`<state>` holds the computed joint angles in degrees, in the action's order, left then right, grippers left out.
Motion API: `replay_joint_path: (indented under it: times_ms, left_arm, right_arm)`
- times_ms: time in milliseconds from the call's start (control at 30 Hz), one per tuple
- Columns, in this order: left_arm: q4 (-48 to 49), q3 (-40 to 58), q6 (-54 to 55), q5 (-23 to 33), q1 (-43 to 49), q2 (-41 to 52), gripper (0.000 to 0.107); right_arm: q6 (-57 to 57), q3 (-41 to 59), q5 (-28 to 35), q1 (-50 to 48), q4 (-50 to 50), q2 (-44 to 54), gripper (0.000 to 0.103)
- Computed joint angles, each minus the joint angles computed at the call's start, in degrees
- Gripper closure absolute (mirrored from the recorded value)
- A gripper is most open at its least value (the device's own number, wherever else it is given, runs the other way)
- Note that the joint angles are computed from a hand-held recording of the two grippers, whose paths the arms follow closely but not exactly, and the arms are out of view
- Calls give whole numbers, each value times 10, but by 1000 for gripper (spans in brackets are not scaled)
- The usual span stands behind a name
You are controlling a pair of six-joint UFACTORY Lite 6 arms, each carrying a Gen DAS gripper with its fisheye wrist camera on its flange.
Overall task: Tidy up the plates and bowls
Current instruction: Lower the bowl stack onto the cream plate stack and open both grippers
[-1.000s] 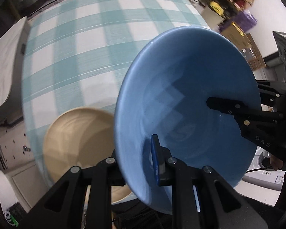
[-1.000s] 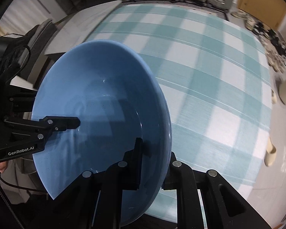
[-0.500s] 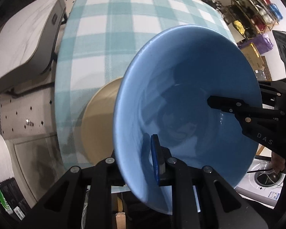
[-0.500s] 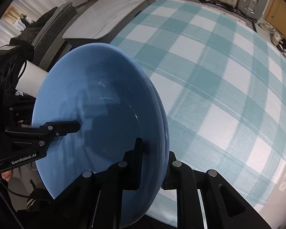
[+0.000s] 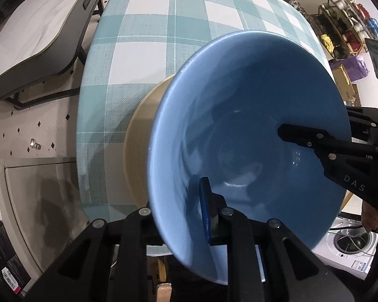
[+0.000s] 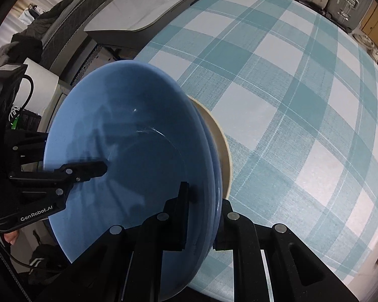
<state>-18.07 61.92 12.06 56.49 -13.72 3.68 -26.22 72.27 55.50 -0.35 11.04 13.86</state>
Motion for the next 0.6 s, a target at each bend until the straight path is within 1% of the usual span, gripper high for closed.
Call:
replay_joint_path:
  times_ms: [100,200,367,433,500,567,600]
  left_arm:
    - [12,-17,-4,-17,-5,-11,89]
    - [-3,-29,10,-24,5,-16,89]
    - [47,-51,-35,-66,-28,-42,87]
    - [48,-59,-35,-79,-28,-53,81]
    - [45,-63,-37,-88,-20,-60,70]
    - [46,-64,-38,-95,-13,-69,64]
    - [45,-66,-37,-98,-7,-77,63]
  right_arm:
    - [3,-14,-8,8,1,-3,90]
    - [2,-35,-25,15,-3,-17,90]
    - [-4,-62,-50,15,1,-36,88]
    - [-9,-70,-59,13,-2,-41,88]
    - [-12,-76,-63,9,-2,-47,86]
    - [-19,-79,-67,-2,8,-59,81]
    - [-23,-75,-63,-6,13,-61,79]
